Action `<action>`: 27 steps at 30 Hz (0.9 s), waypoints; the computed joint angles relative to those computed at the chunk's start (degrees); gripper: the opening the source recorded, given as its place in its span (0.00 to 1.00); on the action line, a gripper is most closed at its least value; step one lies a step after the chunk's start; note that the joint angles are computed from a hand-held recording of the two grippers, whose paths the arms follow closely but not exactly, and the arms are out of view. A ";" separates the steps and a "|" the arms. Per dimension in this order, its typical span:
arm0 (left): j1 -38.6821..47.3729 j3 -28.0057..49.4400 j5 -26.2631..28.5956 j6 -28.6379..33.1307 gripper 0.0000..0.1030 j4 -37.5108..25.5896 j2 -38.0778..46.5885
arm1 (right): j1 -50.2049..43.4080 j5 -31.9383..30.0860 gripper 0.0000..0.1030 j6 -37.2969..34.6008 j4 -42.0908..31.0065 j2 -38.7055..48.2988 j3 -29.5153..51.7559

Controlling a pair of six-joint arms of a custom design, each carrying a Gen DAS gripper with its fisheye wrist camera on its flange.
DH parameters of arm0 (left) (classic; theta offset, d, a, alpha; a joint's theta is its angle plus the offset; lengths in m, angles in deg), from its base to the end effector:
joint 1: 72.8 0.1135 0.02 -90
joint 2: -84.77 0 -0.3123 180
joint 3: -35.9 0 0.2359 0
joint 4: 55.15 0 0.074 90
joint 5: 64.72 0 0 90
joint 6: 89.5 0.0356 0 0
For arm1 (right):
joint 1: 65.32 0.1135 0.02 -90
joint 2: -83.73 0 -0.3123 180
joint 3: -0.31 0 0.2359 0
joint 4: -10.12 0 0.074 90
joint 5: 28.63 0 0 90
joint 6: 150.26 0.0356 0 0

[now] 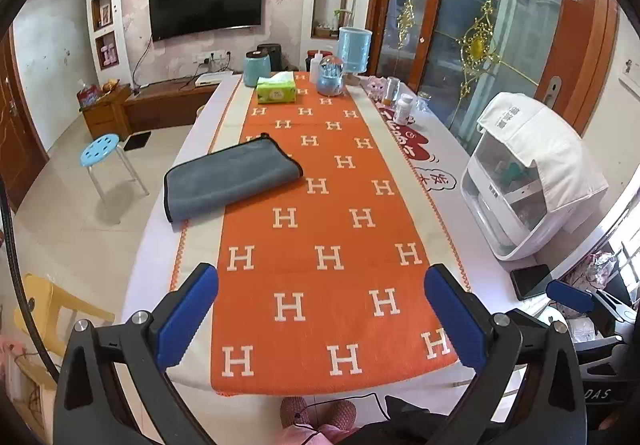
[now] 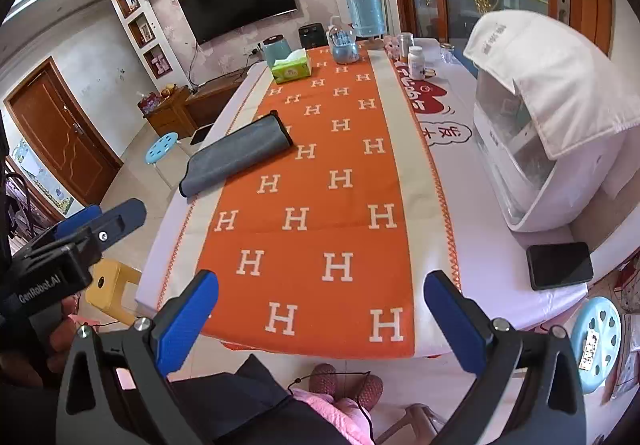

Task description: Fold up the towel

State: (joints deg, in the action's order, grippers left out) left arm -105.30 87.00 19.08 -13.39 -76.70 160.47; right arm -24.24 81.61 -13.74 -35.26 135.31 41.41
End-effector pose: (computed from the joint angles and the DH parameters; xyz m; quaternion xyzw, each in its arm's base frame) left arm 0.1987 -0.1220 0.2390 0.1298 0.9174 -0.1007 0.3625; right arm 0.0972 0.0684 0.2264 0.0962 0.9376 0.0788 0.3248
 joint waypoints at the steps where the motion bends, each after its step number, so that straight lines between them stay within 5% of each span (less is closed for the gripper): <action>1: 0.28 0.24 -0.01 0.31 0.99 -0.11 0.10 | 0.67 0.43 1.00 0.69 -0.36 0.34 0.59; 12: 1.06 0.46 -5.60 0.01 0.99 1.25 3.15 | 7.13 6.86 1.00 8.43 -1.43 6.63 3.66; 27: 3.00 -0.32 -6.12 2.62 0.99 5.17 3.89 | 4.72 7.55 1.00 6.88 2.31 12.97 4.35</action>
State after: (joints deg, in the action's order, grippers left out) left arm -102.30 86.68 12.96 -10.77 -71.53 164.36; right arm -19.52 89.15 -6.86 -32.95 148.28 45.76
